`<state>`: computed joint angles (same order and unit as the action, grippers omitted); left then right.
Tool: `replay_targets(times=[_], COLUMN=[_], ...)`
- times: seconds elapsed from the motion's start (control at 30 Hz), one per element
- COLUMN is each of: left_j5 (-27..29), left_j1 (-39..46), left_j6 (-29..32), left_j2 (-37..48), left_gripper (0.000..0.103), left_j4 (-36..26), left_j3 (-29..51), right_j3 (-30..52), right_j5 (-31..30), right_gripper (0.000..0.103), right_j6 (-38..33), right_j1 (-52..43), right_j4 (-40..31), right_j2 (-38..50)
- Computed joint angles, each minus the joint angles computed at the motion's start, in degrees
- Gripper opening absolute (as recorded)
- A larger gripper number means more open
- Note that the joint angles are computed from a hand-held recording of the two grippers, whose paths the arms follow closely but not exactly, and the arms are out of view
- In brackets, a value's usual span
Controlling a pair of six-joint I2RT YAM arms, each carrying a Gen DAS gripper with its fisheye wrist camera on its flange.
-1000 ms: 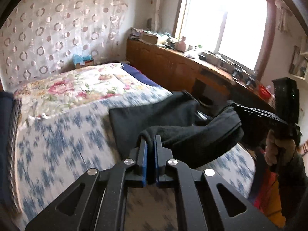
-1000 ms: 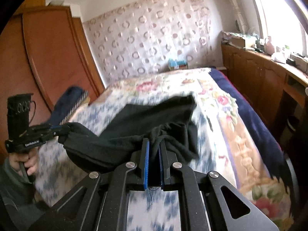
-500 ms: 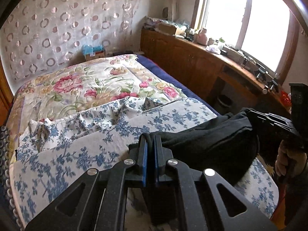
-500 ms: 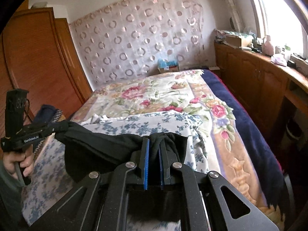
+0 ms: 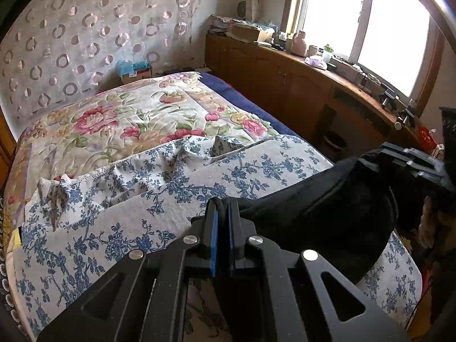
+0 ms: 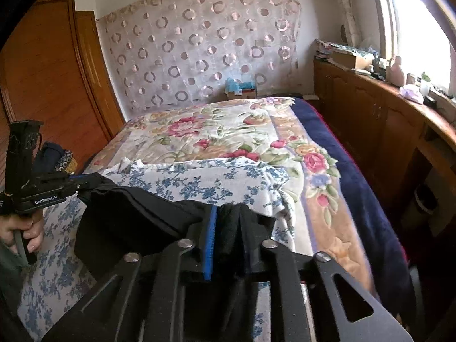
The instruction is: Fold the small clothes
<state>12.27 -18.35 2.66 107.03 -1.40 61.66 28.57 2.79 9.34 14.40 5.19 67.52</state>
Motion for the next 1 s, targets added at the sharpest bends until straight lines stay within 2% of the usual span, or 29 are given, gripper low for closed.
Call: replay_targets(times=[0.03, 0.17, 0.27, 0.33, 0.37, 0.43, 0.6, 0.67, 0.7, 0.73, 0.77, 0.87, 1.0], left_j5=[-0.11, -0.64, 0.16, 0.62, 1.69, 2.86, 4.27, 3.84, 2.99, 1.99, 1.64, 1.97, 1.0], left_j1=[-0.02, 0.08, 1.08, 1.8, 2.33, 3.01, 3.91, 3.8, 3.6, 3.29, 3.03, 2.4, 0.82], left_j6=[0.17, -0.97, -2.13, -1.89, -1.48, -0.81, 1.71, 2.43, 2.51, 2.66, 2.93, 3.53, 4.61], left_j2=[0.27, 1.18, 0.06, -1.26, -1.99, -3.07, -3.93, -3.2, -2.86, -2.13, -1.65, 0.85, 4.65], left_gripper=[0.007, 0.007, 0.012, 0.03, 0.042, 0.046, 0.065, 0.066, 0.066, 0.066, 0.066, 0.066, 0.066], left_j4=[0.03, 1.09, 3.55, 4.96, 5.52, 5.95, 5.01, 4.68, 4.88, 5.2, 4.76, 3.6, 1.89], left_j3=[0.21, 0.57, -0.88, -2.32, -3.18, -4.47, -6.83, -7.25, -7.47, -7.53, -7.17, -5.23, -1.28], right_j3=[-0.03, -1.1, -2.28, -3.39, -3.44, -2.76, 2.66, 5.1, 6.08, 7.44, 8.57, 10.75, 14.16], right_j5=[1.95, 3.35, 1.12, 0.33, 0.13, -1.41, -6.31, -9.49, -10.83, -11.64, -12.18, -13.41, -8.77], right_gripper=[0.042, 0.046, 0.05, 0.051, 0.051, 0.051, 0.051, 0.051, 0.045, 0.034, 0.017, 0.015, 0.016], right_j6=[0.11, 0.01, -1.05, -2.03, -2.25, -3.04, -5.92, -8.11, -9.01, -10.04, -10.85, -11.92, -9.35], right_j1=[0.38, 0.58, 0.24, 0.01, -0.07, -0.93, -3.96, -5.55, -6.31, -6.77, -7.16, -8.54, -9.08], right_j4=[-1.31, -5.08, -7.2, -6.78, -6.83, -6.49, -7.92, -8.4, -8.63, -9.69, -10.35, -10.36, -11.2], right_j2=[-1.55, -8.56, -11.42, -10.55, -9.63, -6.7, -1.07, 0.73, 1.58, 2.22, 2.69, 3.55, 7.03])
